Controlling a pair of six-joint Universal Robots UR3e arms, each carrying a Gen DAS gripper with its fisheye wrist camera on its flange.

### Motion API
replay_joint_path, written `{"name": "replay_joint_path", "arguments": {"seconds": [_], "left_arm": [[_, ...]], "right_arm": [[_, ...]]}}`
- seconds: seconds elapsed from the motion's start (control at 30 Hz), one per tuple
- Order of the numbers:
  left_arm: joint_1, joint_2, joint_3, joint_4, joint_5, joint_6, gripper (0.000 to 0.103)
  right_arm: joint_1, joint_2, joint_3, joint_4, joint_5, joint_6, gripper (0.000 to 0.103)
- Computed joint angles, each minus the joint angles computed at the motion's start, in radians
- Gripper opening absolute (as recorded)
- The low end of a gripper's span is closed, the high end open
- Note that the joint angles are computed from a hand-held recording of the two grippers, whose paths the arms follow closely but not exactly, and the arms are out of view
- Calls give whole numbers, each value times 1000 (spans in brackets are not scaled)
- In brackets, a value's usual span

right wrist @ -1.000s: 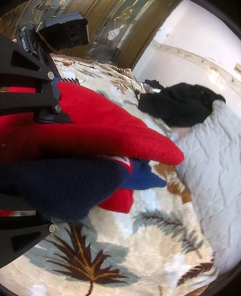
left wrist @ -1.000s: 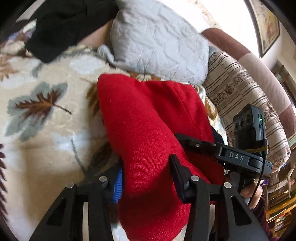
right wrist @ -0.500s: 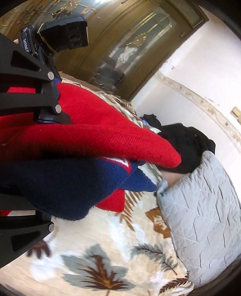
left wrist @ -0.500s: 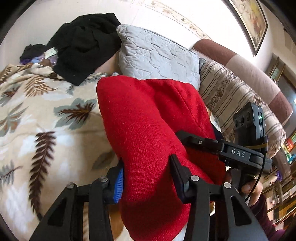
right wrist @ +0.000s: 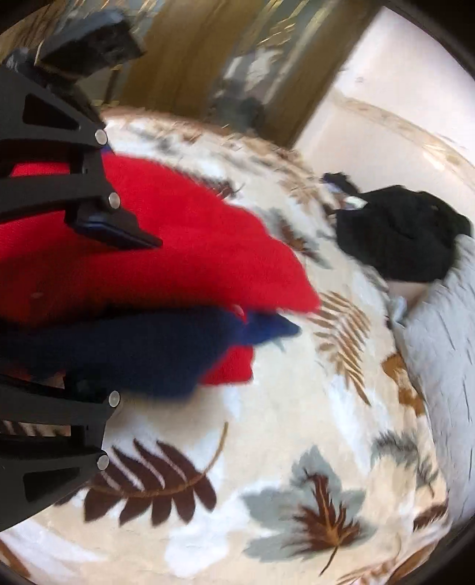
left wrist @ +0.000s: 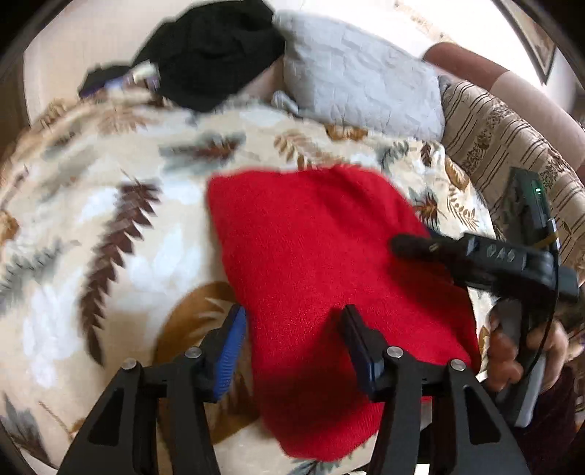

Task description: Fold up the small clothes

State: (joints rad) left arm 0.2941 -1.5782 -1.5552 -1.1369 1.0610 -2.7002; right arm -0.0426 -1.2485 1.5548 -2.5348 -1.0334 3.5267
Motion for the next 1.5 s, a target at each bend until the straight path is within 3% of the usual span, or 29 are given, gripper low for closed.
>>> {"name": "replay_joint_path", "arguments": {"seconds": [0.1, 0.2, 0.33, 0.47, 0.67, 0.73, 0.9, 1.1, 1.5], "left_arm": [[5, 68, -81, 88, 43, -10, 57], [-17, 105, -143, 161, 103, -20, 61], [-42, 91, -156, 180, 146, -42, 67], [-36, 103, -173, 179, 153, -44, 67], [-18, 210, -211, 189, 192, -59, 68], [-6, 245, -219, 192, 194, -69, 72], [0, 345, -230, 238, 242, -84, 79], [-9, 404, -155, 208, 277, -96, 89], [24, 449, 11, 95, 277, -139, 91]], "right_arm": [[-28, -130, 126, -116, -73, 37, 59], [2, -176, 135, -153, -98, -29, 59], [96, -108, 14, -47, -125, -96, 48], [124, 43, -125, 141, -168, -57, 47], [133, -78, -77, 133, -205, -57, 45], [168, -133, -75, 146, -277, -55, 52], [228, -228, -122, 212, -404, -65, 58], [315, -272, -232, 344, -572, -59, 58], [462, -343, -319, 481, -808, -28, 58]]}}
